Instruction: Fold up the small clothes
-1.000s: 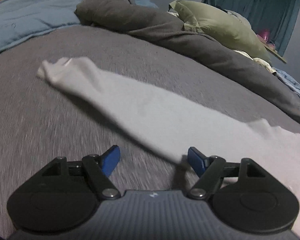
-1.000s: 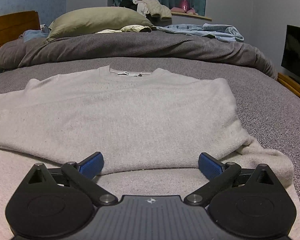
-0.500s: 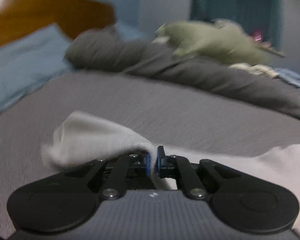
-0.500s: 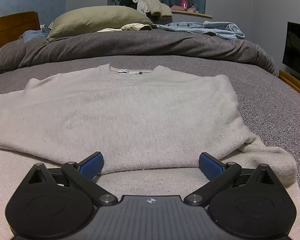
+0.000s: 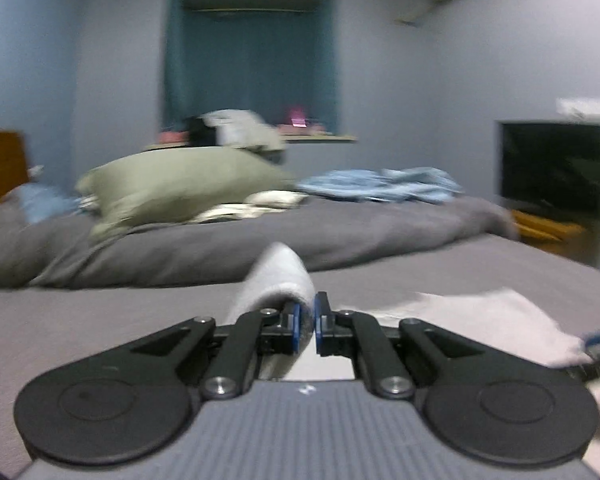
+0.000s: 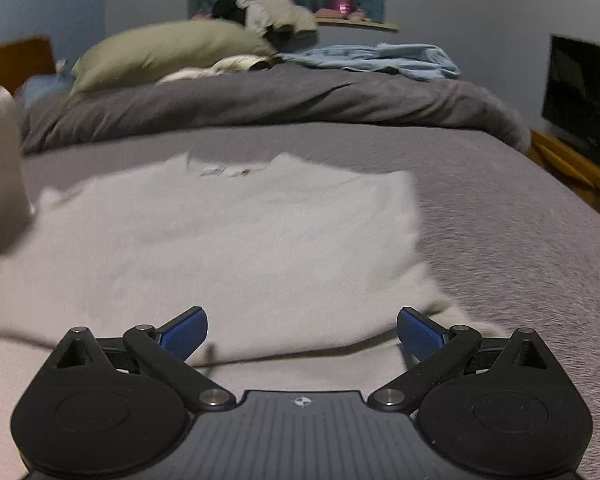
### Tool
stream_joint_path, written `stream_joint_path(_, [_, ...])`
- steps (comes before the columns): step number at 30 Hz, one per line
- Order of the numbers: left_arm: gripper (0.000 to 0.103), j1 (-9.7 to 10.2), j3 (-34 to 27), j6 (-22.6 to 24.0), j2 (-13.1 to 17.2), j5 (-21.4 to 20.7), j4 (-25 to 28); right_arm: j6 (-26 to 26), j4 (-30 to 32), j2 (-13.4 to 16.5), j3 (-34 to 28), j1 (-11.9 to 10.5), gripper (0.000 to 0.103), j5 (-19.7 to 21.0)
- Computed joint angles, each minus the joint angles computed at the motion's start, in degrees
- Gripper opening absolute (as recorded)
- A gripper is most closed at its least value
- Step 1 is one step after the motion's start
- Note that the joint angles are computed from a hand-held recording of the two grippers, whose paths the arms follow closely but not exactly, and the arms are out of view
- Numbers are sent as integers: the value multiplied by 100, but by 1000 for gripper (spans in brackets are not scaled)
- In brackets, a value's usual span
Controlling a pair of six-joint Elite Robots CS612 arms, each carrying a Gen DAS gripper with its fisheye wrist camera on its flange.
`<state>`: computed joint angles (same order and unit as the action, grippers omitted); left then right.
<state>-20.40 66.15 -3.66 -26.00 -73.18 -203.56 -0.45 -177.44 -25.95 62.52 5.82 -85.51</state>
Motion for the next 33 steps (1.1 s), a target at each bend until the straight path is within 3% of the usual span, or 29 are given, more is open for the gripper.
stream_joint_path(3, [1, -216, -129, 141, 83, -210, 298, 455, 149, -132, 159, -166, 100, 414])
stream_joint_path(8, [1, -476, -223, 298, 243, -431, 991, 754, 301, -207, 288, -265, 95, 454])
stream_joint_path(11, [4, -470, -199, 389, 259, -1030, 1392, 724, 296, -208, 303, -264, 94, 645])
stream_joint_path(12, [17, -448, -163, 351, 219, -1245, 1672, 691, 289, -207, 299, -248, 94, 700])
stream_joint_path(13, [40, -412, -108, 296, 188, -1424, 1870, 600, 264, -199, 278, -231, 94, 798])
stream_joint_path(15, [59, -389, 179, 137, 70, -1547, 1941, 333, 130, -174, 244, -182, 93, 996])
stream_joint_path(20, [59, -367, 1050, -74, -222, -929, 1478, -553, -56, -116, 122, 10, 90, 1499])
stream_joint_path(23, [59, -307, 1453, -408, -314, -719, 1148, -1296, -8, -114, 84, 169, 82, 1789])
stream_joint_path(25, [62, -249, 1561, -466, -335, -698, 1056, -1830, 35, -125, 72, 287, 62, 1929])
stream_joint_path(27, [66, -210, 1626, -460, -321, -684, 911, -2227, 173, -110, 10, 392, 52, 2068])
stream_joint_path(30, [70, -163, 1721, -463, -279, -753, 650, -2644, 686, -54, -214, 549, 51, 2144])
stream_joint_path(33, [72, -172, 1687, -411, -166, -750, 351, -3181, 1236, 3, -405, 704, 53, 1824])
